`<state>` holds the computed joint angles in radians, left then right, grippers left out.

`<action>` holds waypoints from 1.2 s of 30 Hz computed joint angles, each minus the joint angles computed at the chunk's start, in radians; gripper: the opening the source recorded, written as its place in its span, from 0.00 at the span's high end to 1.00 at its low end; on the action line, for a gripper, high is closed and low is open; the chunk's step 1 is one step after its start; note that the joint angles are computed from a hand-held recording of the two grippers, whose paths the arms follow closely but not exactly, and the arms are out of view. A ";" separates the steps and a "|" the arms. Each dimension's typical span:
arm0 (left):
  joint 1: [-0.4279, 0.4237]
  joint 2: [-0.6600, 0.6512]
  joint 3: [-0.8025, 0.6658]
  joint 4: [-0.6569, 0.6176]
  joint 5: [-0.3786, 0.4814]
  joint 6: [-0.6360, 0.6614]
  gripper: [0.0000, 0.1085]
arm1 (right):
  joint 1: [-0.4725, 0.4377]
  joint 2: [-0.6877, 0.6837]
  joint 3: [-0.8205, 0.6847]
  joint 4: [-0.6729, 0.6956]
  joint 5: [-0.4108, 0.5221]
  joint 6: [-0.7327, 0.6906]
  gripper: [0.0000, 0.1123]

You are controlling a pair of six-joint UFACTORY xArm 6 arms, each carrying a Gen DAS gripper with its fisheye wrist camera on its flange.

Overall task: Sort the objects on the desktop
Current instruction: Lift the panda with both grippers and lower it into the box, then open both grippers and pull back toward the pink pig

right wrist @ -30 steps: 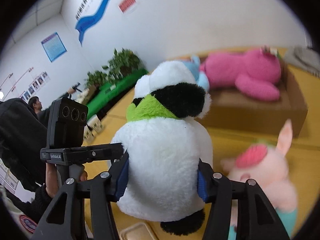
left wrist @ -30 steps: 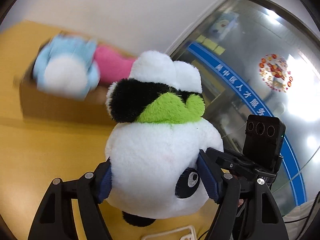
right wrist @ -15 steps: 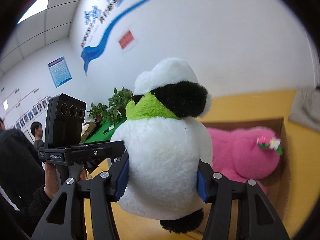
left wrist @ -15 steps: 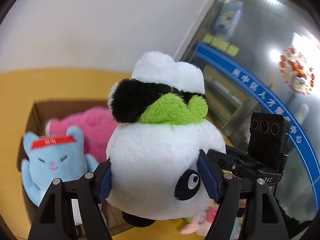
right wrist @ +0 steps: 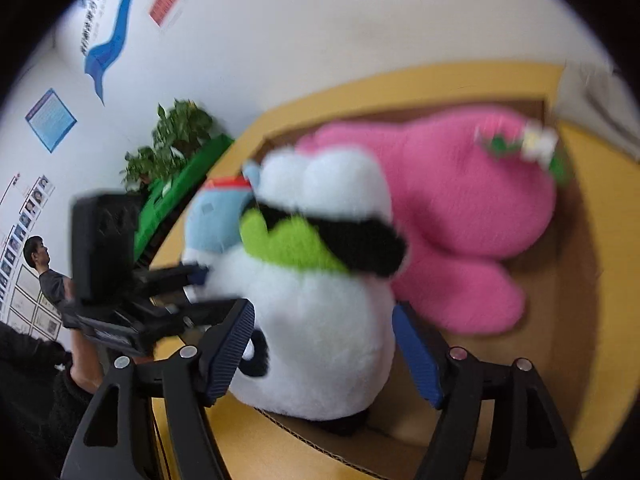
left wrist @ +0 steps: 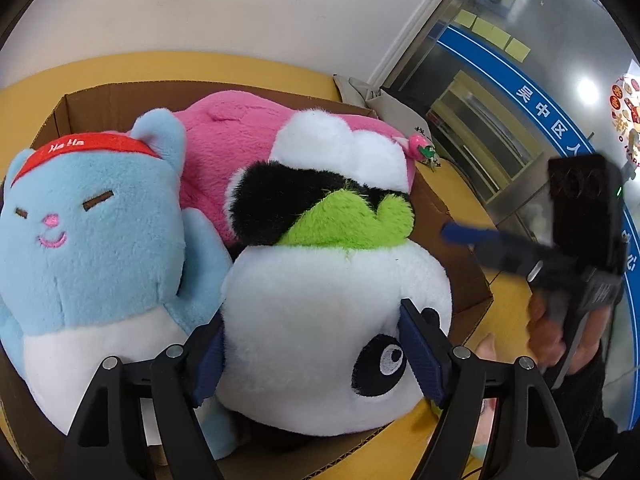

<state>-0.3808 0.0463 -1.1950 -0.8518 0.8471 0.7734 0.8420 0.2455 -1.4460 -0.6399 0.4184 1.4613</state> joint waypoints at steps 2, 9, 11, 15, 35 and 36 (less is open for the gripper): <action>-0.012 -0.034 0.038 0.004 -0.043 0.005 0.23 | -0.004 0.009 -0.053 -0.028 0.046 -0.013 0.36; 0.011 -0.193 0.158 -0.133 -0.130 0.126 0.21 | -0.002 0.366 -0.567 0.176 0.465 -0.347 0.73; 0.012 -0.204 0.162 -0.119 -0.136 0.128 0.20 | -0.005 0.415 -0.605 0.216 0.502 -0.361 0.73; -0.010 -0.197 0.155 -0.044 -0.166 0.070 0.20 | 0.003 0.445 -0.644 0.278 0.548 -0.410 0.73; -0.134 -0.856 0.647 0.372 -0.382 -0.360 0.05 | 0.530 0.312 -0.714 -0.348 1.199 0.110 0.25; -0.135 -0.893 0.668 0.396 -0.368 -0.380 0.05 | 0.549 0.311 -0.717 -0.347 1.221 0.117 0.25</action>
<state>-0.5157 -0.8472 -0.5274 -0.4555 0.4789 0.3933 1.3912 0.5569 -2.1630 -0.9869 1.6398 1.5788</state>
